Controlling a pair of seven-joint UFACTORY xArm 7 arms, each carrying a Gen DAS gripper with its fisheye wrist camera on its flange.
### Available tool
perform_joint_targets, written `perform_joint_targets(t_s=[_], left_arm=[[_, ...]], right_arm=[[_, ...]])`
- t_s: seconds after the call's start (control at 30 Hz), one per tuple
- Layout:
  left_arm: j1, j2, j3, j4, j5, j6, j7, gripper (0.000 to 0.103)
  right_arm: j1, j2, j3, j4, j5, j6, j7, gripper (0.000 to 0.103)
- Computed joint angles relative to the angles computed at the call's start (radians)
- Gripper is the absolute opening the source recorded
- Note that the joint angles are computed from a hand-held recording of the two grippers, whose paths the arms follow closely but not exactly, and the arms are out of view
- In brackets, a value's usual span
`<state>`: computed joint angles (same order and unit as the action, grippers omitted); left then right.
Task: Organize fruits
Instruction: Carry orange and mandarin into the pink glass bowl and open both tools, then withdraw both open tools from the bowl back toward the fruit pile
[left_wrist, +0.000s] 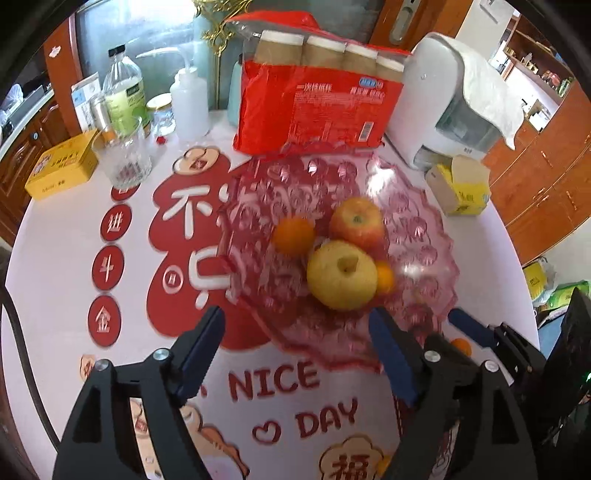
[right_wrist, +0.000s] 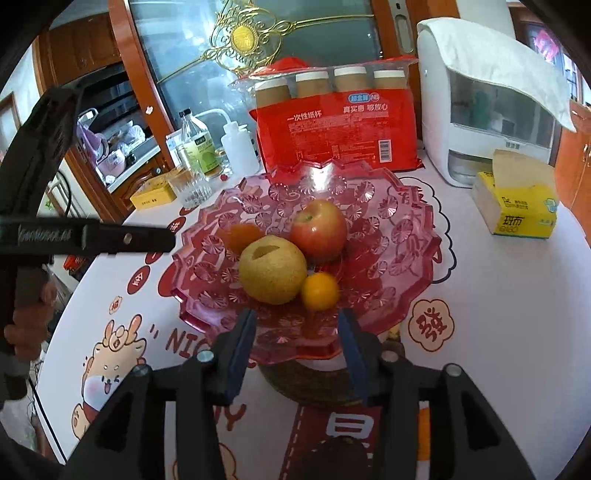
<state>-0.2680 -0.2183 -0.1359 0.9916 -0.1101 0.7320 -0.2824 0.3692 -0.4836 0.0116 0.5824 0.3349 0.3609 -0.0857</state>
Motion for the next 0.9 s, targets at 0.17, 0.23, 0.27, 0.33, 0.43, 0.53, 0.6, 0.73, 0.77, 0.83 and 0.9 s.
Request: perform_joint_targets(t_s=[0.17,0.23,0.27,0.33,0.43,0.53,0.6,0.73,0.77,0.83,0.9], left_arm=[[-0.015,-0.087,0.013,-0.074,-0.064,0.03,0.015,0.083],[-0.026,-0.125,0.021,-0.113,-0.101,0.029,0.027,0.083],[-0.033,-0.146,0.025,-0.137,-0.119,0.026,0.037,0.083],[-0.038,-0.173,0.022,-0.167,-0.131,0.024,0.036,0.083],[-0.052,-0.213,0.028,-0.214,-0.165,0.032,0.04,0.083],[-0.07,-0.257,0.031,-0.258,-0.195,0.037,0.048,0.083],[-0.083,-0.286,0.029,-0.287,-0.209,0.037,0.054,0.083],[-0.104,-0.326,0.022,-0.334,-0.225,0.042,0.052,0.083],[-0.105,-0.332,0.016,-0.342,-0.222,0.049,0.041,0.083],[-0.107,-0.349,0.001,-0.366,-0.215,0.057,0.01,0.083],[-0.111,-0.367,-0.009,-0.389,-0.212,0.069,-0.022,0.083]], right_arm=[[-0.037,-0.064,0.045,-0.023,-0.034,0.052,0.109,0.047],[-0.053,-0.098,0.065,-0.035,-0.061,0.088,0.152,0.047],[-0.067,-0.121,0.082,-0.045,-0.081,0.111,0.182,0.047],[-0.075,-0.163,0.097,-0.068,-0.103,0.143,0.229,0.047],[-0.078,-0.237,0.11,-0.109,-0.129,0.196,0.291,0.047],[-0.08,-0.338,0.121,-0.158,-0.147,0.272,0.359,0.047],[-0.074,-0.414,0.121,-0.199,-0.151,0.315,0.396,0.047],[-0.061,-0.535,0.125,-0.262,-0.164,0.394,0.45,0.047],[-0.056,-0.565,0.122,-0.276,-0.163,0.418,0.462,0.047],[-0.045,-0.643,0.111,-0.312,-0.156,0.464,0.48,0.047],[-0.04,-0.703,0.11,-0.338,-0.163,0.506,0.486,0.047]])
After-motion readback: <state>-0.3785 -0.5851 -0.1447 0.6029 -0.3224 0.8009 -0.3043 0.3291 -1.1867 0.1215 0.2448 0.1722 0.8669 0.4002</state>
